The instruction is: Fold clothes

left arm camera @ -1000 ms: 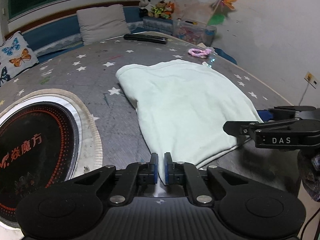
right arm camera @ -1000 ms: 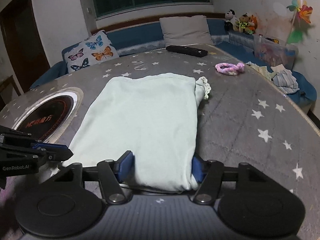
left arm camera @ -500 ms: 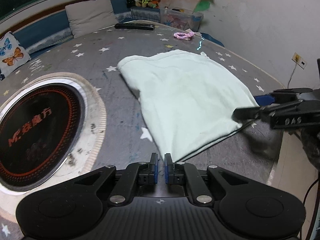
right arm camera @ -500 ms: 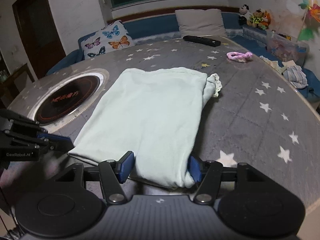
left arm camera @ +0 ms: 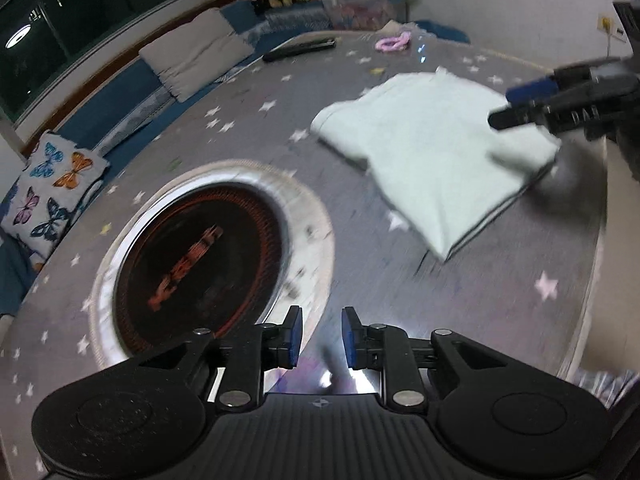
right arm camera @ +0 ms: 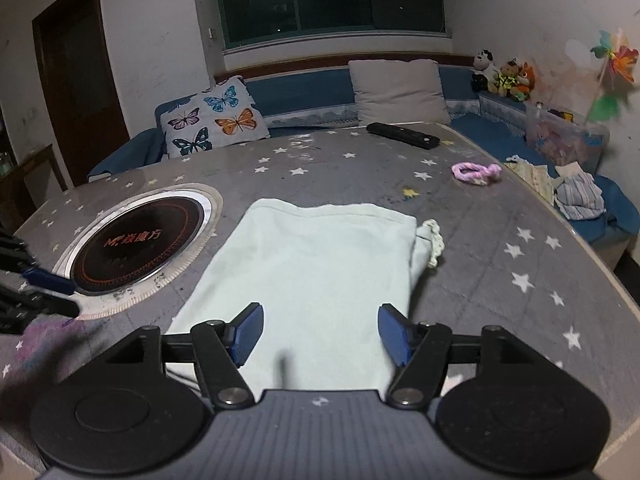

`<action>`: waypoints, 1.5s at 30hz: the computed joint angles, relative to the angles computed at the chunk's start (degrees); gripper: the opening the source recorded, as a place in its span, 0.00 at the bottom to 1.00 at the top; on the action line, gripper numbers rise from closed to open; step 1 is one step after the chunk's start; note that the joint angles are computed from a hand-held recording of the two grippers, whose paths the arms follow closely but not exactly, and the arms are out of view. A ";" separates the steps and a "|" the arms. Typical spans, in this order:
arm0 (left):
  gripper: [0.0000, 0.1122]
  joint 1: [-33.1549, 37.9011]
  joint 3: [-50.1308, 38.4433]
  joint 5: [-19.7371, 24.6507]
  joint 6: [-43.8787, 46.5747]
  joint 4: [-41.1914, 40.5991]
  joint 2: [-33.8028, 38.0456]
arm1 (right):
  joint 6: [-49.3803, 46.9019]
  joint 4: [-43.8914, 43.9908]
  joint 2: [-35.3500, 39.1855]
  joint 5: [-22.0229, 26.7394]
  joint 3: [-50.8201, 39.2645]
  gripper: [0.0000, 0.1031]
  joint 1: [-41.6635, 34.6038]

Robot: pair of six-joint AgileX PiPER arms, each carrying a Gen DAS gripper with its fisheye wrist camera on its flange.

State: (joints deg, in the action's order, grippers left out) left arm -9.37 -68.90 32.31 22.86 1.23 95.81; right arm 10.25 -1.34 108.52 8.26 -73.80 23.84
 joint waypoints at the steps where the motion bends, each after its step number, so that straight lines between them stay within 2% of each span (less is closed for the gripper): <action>1: 0.21 0.46 0.66 -0.66 0.93 -2.18 -0.14 | 2.41 -2.38 0.53 -0.09 -0.47 0.61 0.16; 4: 0.21 1.82 2.55 -2.48 4.70 -9.78 -0.42 | 10.35 -10.17 2.14 -0.21 -1.91 0.53 0.72; 8: 0.21 1.66 2.52 -3.95 12.26 -24.15 1.82 | 9.28 -7.43 5.50 0.34 -4.10 0.42 0.26; 10: 0.21 1.47 2.44 -4.40 16.38 -31.55 3.03 | 5.46 -2.97 6.49 0.86 -4.70 0.42 -0.13; 17: 0.21 -0.68 -3.15 -6.60 20.42 -44.14 9.13 | 3.76 -2.39 5.87 0.17 -5.77 0.42 -1.10; 19: 0.21 -0.92 -5.06 -6.56 21.83 -47.60 11.06 | 1.18 1.13 7.53 1.14 -7.98 0.42 -1.78; 24: 0.20 -0.88 -11.38 -4.83 22.12 -52.42 16.39 | -3.58 6.38 9.77 2.62 -10.39 0.42 -2.30; 28: 0.20 -1.45 -16.24 -6.19 20.95 -53.89 20.72 | -6.73 9.17 9.61 2.57 -10.21 0.42 -2.55; 32: 0.18 -1.45 -21.83 -6.96 10.53 -46.26 25.60 | -7.09 8.96 9.56 2.33 -9.90 0.42 -2.45; 39: 0.17 -0.49 -20.63 -8.40 12.91 -49.18 25.10 | -10.68 11.09 8.92 2.60 -10.76 0.42 -2.81; 42: 0.17 -0.81 -22.10 -8.25 9.46 -45.44 26.10 | -11.59 12.42 10.33 2.59 -13.55 0.42 -3.31; 45: 0.17 -0.76 -21.61 -8.10 10.19 -45.39 25.76 | -9.18 10.34 13.46 4.72 -17.84 0.43 -3.70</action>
State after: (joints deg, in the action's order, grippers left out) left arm -10.13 -90.51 24.21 33.05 -44.17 121.57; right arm 1.07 9.00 121.98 12.98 -91.65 20.14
